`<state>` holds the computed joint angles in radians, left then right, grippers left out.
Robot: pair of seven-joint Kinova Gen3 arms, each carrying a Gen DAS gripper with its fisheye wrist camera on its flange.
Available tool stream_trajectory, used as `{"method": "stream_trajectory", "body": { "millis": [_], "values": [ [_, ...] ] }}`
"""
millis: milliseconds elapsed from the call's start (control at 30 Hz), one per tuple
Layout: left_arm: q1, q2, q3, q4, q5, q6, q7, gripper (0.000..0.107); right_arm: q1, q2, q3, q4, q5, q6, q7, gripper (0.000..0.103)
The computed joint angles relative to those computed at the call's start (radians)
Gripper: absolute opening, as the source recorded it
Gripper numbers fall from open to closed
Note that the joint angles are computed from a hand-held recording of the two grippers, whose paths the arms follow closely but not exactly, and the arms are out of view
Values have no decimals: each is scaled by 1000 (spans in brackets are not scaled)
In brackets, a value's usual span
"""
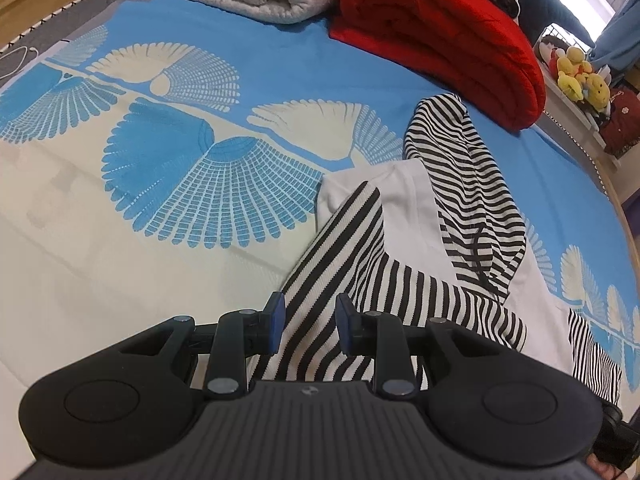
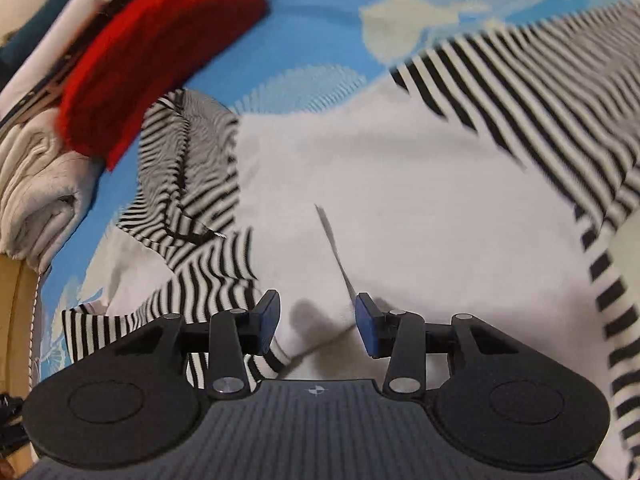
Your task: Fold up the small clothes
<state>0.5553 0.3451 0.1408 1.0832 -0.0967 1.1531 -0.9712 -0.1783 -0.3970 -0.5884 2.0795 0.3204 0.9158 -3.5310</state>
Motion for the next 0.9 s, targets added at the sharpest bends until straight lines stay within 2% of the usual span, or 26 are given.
{"method": "stream_trajectory", "body": {
  "millis": [33, 100, 200, 300, 400, 467, 533, 600, 633, 700, 733, 800, 900],
  "values": [
    [-2, 0, 0, 0, 2, 0, -3, 29, 4, 1, -4, 10, 4, -16, -7, 42],
    [-4, 0, 0, -2, 3, 0, -5, 29, 19, 16, -42, 5, 43, -21, -27, 7],
    [-10, -1, -1, -2, 8, 1, -5, 29, 118, -15, -165, -31, 146, 40, -2, 7],
    [-9, -2, 0, 0, 6, -2, -9, 29, 257, -119, -290, -141, 252, 153, 118, 6],
    [-2, 4, 1, -3, 1, 4, -12, 29, 379, -139, -360, -205, 228, 275, 201, 7],
    [5, 12, 3, -10, -2, 13, -16, 29, 387, -69, -352, -209, 147, 357, 226, 7],
    [13, 19, 6, -15, -2, 18, -24, 29, 335, 8, -302, -213, 73, 433, 187, 8],
    [19, 24, 11, -16, 1, 19, -39, 29, 307, 21, -278, -217, 55, 457, 139, 11],
    [22, 26, 14, -14, 3, 18, -49, 29, 314, 18, -294, -223, 70, 465, 138, 11],
    [27, 34, 25, -17, 14, 19, -86, 29, 321, -5, -318, -219, 120, 437, 145, 11],
    [28, 37, 31, -16, 23, 19, -105, 29, 309, -28, -302, -199, 126, 400, 135, 13],
    [28, 46, 45, -9, 48, 20, -157, 29, 255, -60, -225, -162, 102, 328, 127, 18],
    [23, 71, 65, -5, 96, 42, -242, 29, 176, -72, -87, -108, 2, 241, 170, 21]
  ]
}}
